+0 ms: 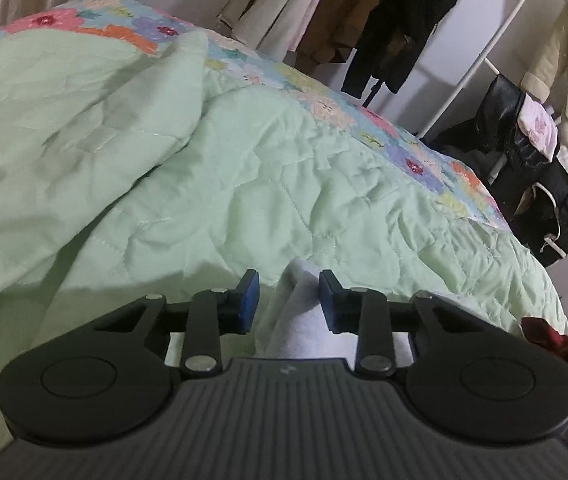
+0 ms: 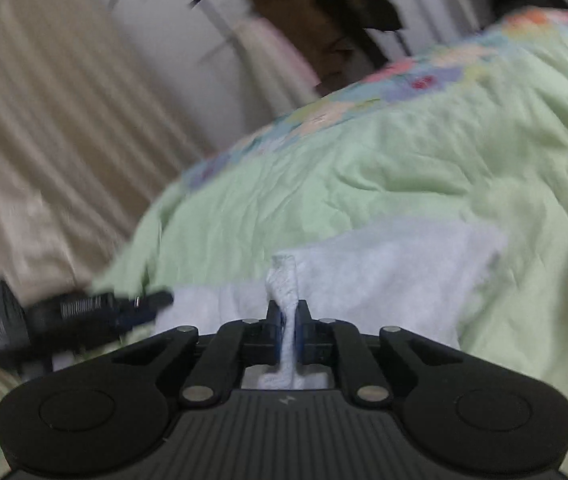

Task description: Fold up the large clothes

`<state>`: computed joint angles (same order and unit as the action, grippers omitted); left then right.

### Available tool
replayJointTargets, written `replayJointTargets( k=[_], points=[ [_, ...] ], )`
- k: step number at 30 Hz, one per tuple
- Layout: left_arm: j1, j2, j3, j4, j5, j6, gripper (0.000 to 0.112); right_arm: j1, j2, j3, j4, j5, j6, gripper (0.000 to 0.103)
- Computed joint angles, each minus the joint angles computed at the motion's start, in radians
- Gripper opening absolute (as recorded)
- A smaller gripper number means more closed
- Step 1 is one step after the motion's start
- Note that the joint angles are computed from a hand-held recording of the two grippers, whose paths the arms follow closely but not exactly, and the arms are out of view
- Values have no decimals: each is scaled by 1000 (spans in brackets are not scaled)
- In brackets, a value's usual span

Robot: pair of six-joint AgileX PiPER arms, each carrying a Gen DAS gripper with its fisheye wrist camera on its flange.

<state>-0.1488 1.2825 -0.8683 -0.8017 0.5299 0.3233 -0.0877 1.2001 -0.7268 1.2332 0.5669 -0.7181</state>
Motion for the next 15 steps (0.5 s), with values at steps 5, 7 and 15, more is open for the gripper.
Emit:
replayJointTargets(
  k=[5,7,15],
  points=[
    [65,57,-11,-207,81,223,38,-80,-52,-14,90,165,-194,7],
    [61,59,-7,-246,85,280,60,-51,-54,-81,-29,216,-144,7],
    [-96,135,-55,70,-11,-5,91,29,86,-215,-337,478,-36,20]
  ],
)
